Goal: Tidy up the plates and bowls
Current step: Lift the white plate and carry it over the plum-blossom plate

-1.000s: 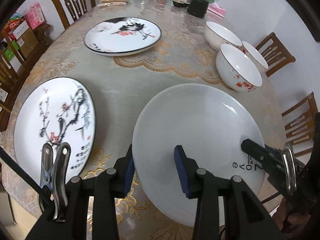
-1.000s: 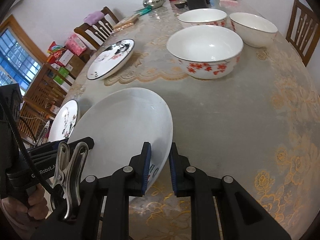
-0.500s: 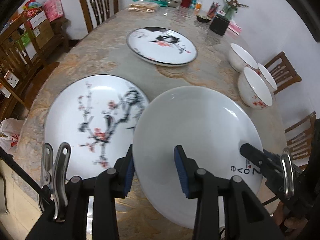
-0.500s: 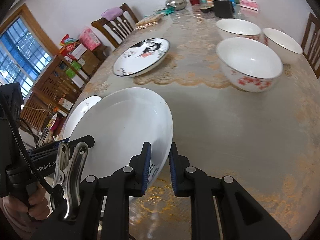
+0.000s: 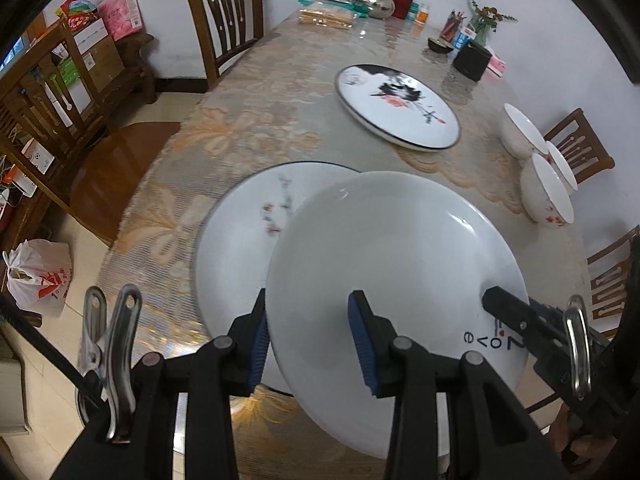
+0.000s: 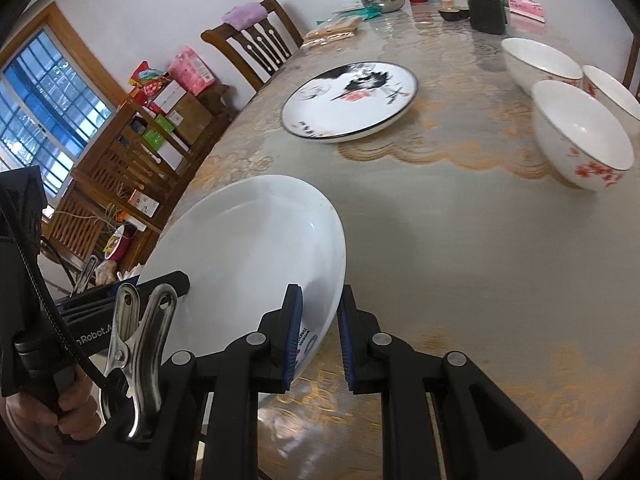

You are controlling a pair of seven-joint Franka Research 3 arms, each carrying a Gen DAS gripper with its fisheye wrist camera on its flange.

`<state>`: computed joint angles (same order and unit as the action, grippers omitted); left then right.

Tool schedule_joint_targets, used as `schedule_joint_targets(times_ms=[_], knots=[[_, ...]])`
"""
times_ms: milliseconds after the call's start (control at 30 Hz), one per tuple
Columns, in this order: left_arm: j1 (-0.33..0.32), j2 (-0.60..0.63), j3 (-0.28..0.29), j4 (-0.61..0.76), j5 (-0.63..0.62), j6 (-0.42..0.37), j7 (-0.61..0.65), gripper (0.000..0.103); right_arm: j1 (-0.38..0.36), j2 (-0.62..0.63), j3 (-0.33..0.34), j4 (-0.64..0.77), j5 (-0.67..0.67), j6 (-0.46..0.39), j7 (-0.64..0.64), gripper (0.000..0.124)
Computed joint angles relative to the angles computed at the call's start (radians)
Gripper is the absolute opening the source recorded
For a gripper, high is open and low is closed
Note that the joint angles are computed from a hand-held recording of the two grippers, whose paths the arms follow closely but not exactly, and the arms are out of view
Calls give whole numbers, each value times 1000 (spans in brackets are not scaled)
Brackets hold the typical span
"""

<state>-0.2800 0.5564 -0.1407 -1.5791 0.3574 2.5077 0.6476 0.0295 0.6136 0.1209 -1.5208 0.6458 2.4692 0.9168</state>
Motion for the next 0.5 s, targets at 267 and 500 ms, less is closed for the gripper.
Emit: schedule_joint_targets(times_ms=[267, 500], knots=[[81, -29, -26, -80, -66, 59, 117, 39, 58, 18, -4, 12, -40, 40, 91, 19], [113, -19, -28, -85, -105, 76, 212, 39, 94, 41, -8, 30, -85, 67, 180, 19]])
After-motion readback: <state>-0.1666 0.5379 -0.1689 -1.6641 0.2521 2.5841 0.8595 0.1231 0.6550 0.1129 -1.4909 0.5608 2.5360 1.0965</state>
